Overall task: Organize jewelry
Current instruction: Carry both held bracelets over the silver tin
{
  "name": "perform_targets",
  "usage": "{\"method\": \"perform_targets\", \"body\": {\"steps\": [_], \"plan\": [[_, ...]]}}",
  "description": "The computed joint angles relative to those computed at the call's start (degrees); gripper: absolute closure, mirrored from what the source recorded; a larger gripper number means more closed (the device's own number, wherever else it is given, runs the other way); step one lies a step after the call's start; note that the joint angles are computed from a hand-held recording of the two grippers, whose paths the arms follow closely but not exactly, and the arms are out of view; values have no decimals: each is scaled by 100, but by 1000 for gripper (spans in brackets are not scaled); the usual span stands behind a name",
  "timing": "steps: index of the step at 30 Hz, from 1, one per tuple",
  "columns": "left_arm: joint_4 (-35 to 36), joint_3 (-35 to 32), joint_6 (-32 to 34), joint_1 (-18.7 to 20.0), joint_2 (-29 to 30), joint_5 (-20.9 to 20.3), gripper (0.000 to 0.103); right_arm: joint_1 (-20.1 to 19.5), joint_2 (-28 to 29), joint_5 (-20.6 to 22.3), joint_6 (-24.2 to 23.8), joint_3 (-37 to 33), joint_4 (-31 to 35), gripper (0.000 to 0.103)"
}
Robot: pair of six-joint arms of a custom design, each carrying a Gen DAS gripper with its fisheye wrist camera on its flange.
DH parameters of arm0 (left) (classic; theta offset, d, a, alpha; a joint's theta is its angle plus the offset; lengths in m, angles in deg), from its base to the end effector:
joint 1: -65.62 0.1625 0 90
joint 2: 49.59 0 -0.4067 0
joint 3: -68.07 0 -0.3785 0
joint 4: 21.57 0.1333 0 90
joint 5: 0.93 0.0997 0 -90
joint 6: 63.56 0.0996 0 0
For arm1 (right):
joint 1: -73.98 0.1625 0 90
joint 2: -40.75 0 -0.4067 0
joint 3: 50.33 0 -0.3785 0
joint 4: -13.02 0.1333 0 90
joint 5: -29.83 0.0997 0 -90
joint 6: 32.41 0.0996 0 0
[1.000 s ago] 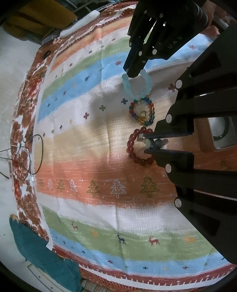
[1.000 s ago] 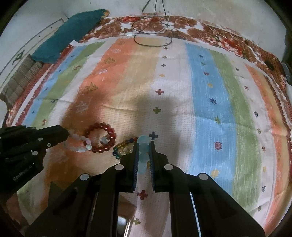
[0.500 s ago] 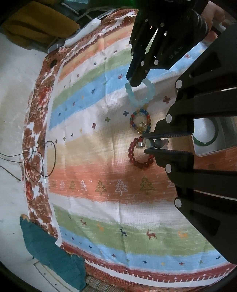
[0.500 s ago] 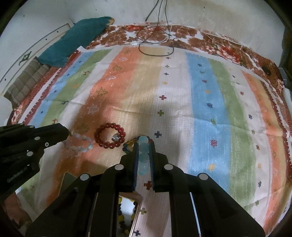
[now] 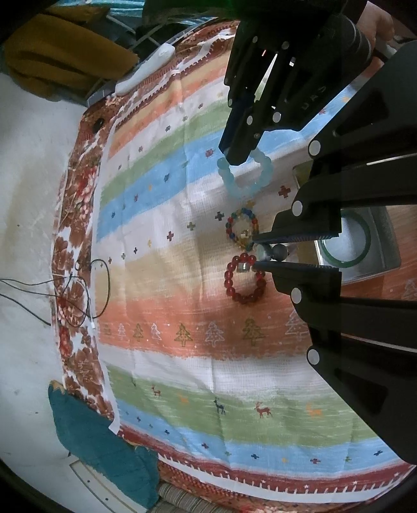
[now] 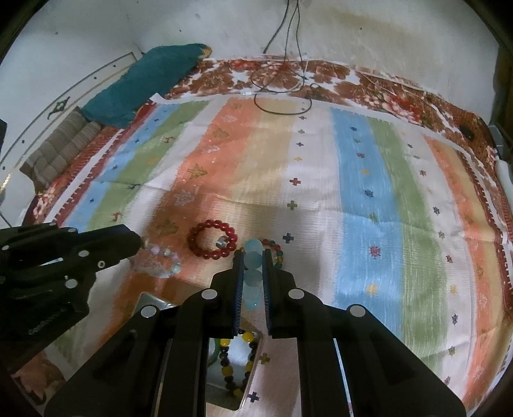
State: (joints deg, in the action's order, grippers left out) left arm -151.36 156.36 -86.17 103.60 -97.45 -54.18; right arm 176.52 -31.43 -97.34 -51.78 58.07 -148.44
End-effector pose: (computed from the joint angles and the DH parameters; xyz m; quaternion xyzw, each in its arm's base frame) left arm -0.4014 -0.5581 0.1377 0.2426 0.9175 -0.1869 0.2539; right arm 0.1923 -0.5279 0.3187 0.1556 -0.8951 0.2683 0.3203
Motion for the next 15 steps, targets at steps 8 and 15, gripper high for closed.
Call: {"method": "perform_targets", "body": {"steps": [8,15], "plan": [[-181,245,29,-119,-184,-24,93,109,-175,68,-76,222,-118,91],[-299,480,0,-214,-359,-77,93,176,-301,85,-86,386,-129,91]]}}
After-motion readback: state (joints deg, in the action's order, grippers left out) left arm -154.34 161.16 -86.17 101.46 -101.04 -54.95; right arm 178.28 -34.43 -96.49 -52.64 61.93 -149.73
